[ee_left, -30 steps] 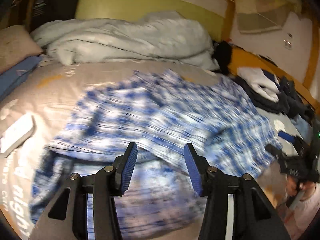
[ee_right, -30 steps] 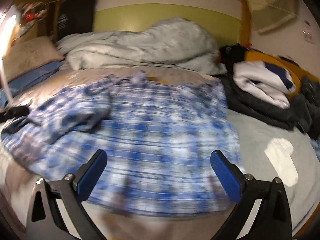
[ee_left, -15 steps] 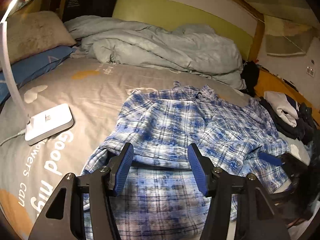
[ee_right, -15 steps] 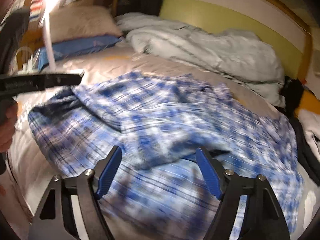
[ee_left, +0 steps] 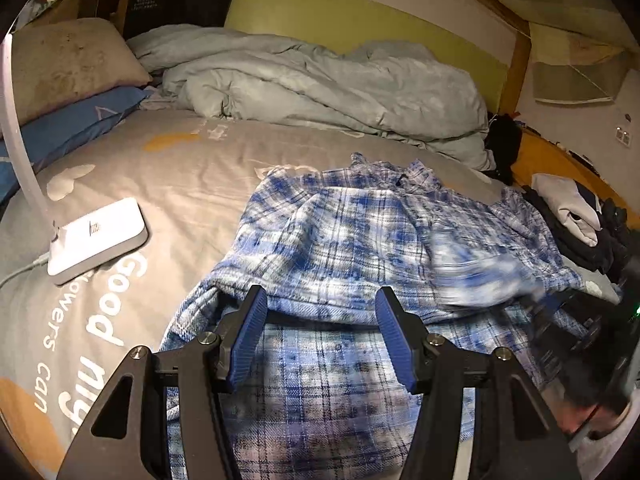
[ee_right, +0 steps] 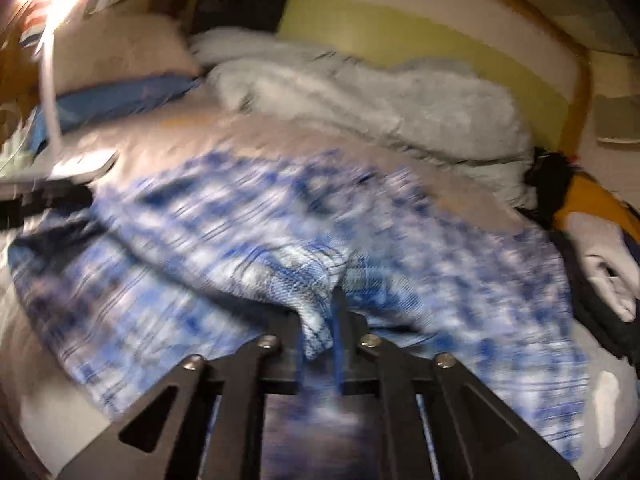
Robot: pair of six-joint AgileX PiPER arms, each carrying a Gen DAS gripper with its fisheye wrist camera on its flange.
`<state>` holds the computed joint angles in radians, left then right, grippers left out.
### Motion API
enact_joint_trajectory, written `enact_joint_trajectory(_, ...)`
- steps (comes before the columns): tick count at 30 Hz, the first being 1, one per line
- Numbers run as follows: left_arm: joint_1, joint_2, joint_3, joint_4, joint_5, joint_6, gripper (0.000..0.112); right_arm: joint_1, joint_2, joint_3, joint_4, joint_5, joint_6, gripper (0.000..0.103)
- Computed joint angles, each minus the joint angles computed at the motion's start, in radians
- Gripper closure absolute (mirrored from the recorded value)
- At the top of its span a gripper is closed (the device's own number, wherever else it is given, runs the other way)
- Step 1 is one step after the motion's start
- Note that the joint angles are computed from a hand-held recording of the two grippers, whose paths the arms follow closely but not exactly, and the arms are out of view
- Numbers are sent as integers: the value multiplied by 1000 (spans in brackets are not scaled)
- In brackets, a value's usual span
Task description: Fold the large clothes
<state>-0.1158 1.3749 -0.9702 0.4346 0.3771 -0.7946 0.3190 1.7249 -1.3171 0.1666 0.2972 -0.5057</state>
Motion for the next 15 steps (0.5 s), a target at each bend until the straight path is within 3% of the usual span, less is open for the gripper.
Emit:
enact_joint_trajectory(4,14,4,0,-125,-7,97,57,-64,8,-81,-222,5,206,96)
enact_joint_trajectory(6,-3,-1,2,-84,-7,61,57,-110,33,-150,-281,52,278,96)
enact_joint_trajectory(9,-37,9,-8,27,15,-33,57,-195,142,-348,-211,256,250,95)
enact_joint_trajectory(12,-37,29,-16,-1,15,-11,57,-295,262,-523,-16,442,145,95)
enact_joint_trajectory(15,-45,51,-23,18,28,-28,57,-345,386,-696,40,609,154,95)
